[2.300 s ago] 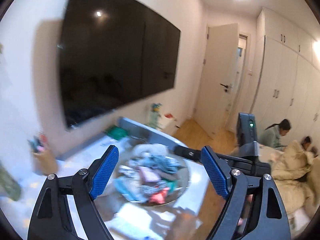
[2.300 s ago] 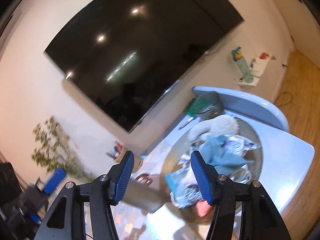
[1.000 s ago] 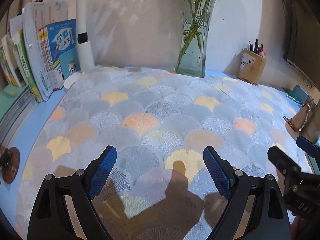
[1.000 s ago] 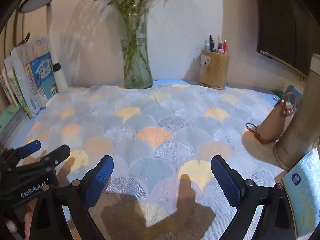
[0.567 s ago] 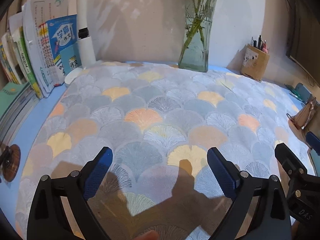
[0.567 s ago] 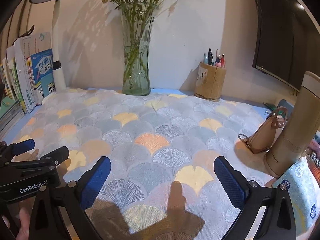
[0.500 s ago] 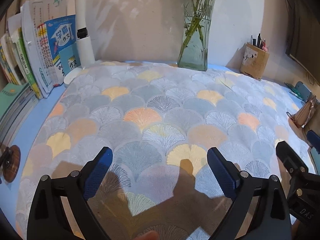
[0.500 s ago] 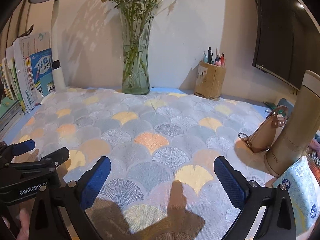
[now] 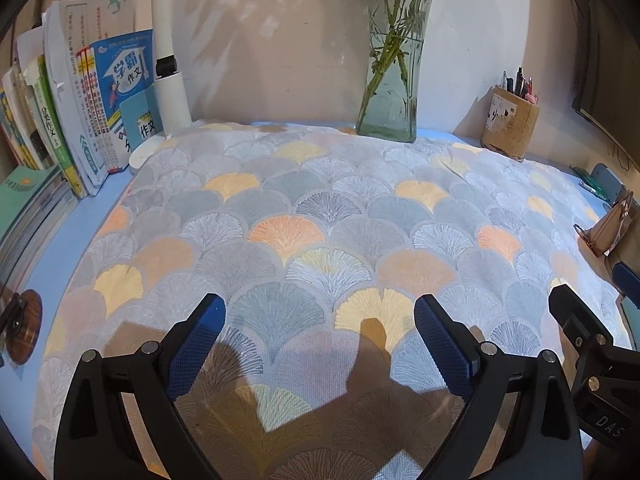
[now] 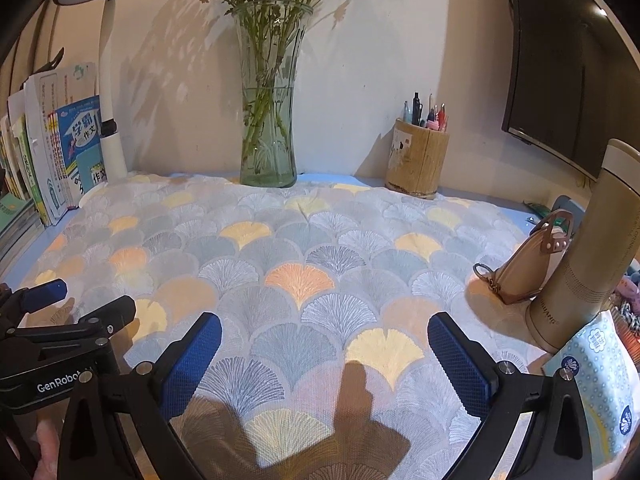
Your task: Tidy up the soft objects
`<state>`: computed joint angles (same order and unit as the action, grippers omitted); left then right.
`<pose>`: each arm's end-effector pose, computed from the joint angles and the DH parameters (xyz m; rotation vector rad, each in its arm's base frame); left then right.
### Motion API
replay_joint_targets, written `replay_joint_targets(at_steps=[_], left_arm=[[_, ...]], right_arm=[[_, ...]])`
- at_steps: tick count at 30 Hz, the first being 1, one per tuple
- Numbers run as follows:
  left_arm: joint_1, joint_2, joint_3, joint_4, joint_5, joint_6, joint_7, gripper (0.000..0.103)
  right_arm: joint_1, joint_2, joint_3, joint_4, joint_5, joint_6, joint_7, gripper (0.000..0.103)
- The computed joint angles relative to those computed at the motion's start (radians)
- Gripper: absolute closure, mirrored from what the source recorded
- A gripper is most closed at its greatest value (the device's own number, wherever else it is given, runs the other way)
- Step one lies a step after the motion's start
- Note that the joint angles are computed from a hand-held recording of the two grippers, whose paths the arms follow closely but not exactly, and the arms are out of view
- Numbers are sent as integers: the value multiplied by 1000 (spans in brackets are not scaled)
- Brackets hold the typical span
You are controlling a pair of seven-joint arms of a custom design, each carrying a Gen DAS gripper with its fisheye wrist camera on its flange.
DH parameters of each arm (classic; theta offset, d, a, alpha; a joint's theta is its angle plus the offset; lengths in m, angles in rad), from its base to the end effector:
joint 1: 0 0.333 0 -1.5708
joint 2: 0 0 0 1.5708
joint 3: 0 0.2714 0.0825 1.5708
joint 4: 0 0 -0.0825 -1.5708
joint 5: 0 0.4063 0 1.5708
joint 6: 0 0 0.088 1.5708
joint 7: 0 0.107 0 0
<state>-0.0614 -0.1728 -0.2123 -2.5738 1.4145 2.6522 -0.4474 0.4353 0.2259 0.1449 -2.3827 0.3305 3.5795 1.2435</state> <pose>0.4407 -0.1480 0.2703 -2.0671 1.2142 -0.5612 0.4831 0.2678 0.2798 -1.9637 1.1453 -0.6754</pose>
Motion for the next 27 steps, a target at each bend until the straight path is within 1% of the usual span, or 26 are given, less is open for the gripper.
replay_joint_targets(at_steps=[5,14,21,27], left_arm=[[4,1,5,0,7,18,-2,8],[4,-2,2,-3,2,18,-8,8],[6,-2,3,-4,7,22,-10,8],[-1,-16,-7,-13,10,-20,-36,8]], right_arm=[[3,2,-2,4,3,-9,-6,0],[13,6,-7,12,22,-17,-20,0],[6,8,-3,14,14,-29,-9,0],[6,9,-5,20,15,-46,-10,0]])
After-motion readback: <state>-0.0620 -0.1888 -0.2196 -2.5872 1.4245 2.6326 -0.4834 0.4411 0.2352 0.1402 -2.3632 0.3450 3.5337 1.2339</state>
